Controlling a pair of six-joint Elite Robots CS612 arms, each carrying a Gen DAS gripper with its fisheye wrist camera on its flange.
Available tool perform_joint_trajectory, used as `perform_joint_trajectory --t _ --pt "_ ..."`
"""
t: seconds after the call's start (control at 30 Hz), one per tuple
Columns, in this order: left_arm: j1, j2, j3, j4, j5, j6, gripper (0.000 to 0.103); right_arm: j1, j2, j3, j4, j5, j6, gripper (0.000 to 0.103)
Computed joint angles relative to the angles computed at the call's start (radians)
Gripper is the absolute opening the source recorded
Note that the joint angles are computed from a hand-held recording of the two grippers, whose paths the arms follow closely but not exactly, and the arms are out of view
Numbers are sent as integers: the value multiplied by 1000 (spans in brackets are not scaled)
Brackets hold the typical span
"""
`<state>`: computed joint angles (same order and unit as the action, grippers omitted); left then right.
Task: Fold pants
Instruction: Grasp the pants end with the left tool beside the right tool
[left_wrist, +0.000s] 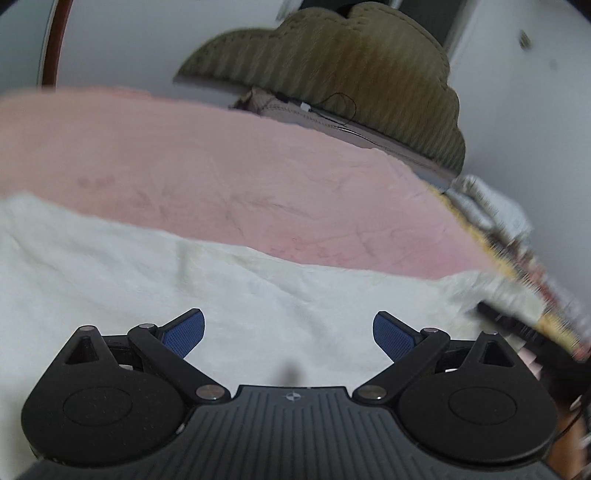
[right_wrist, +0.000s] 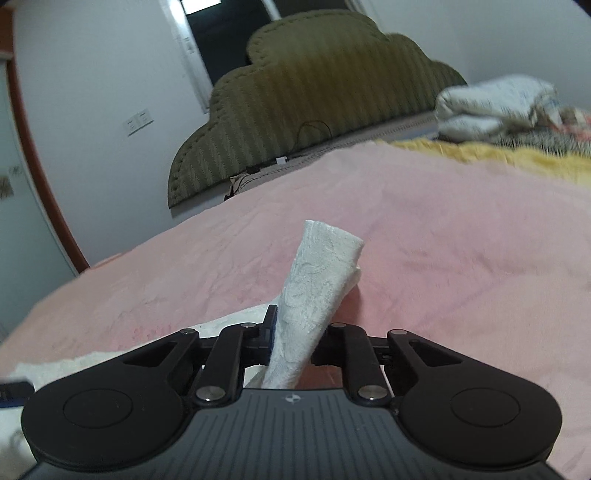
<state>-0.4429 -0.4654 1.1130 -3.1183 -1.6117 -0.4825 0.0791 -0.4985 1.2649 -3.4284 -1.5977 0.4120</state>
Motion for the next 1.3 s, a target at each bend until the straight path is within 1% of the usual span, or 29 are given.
perform_joint_trajectory --t 0.1,0.17,0.23,0.3,0.37,0.43,0.67,0.73,0.8,0.87,0.93,1.0,1.07,1.1,1.13,1.17,1.23,1.3 --pt "27 36 -78 47 -179 -112 99 23 -4 -6 -11 -53 -121 16" --pt "39 64 -129 44 -289 -169 99 40 -3 -10 -34 -79 -216 15" --pt "46 91 -171 26 -368 -217 99 62 -2 -14 -56 -106 -326 15" --pt "47 114 -208 10 -419 -245 100 85 4 -21 -81 -126 -440 15" --pt "43 128 -234 11 -428 -253 100 104 8 -24 -103 -135 -536 15" --pt "39 139 -251 21 -418 -261 101 119 14 -24 -124 -137 -603 15" --pt "48 185 -330 86 -447 -338 101 135 15 -13 -133 -94 -650 15" --pt "50 199 -355 90 -454 -356 101 136 14 -12 -134 -79 -658 15" --pt "51 203 -361 76 -453 -360 101 138 11 -8 -132 -61 -685 15" --pt "51 200 -357 64 -447 -352 101 141 14 -9 -131 -58 -716 15" --pt "49 195 -354 84 -429 -337 100 143 15 -4 -134 -54 -735 15" --pt "48 194 -360 124 -420 -329 94 145 14 -2 -133 -46 -736 15" --pt "50 196 -368 167 -433 -319 64 146 14 -3 -132 -42 -728 15" --pt "52 202 -378 187 -451 -314 56 145 15 -8 -129 -41 -726 15" --pt "54 205 -384 201 -463 -311 38 146 15 -8 -129 -41 -725 15" --pt "54 206 -386 214 -468 -301 26 146 14 -9 -128 -42 -725 15" --pt "53 198 -372 211 -452 -277 16 147 10 -6 -121 -40 -723 15" --pt "52 177 -334 177 -419 -232 12 149 7 -4 -118 -30 -722 15"
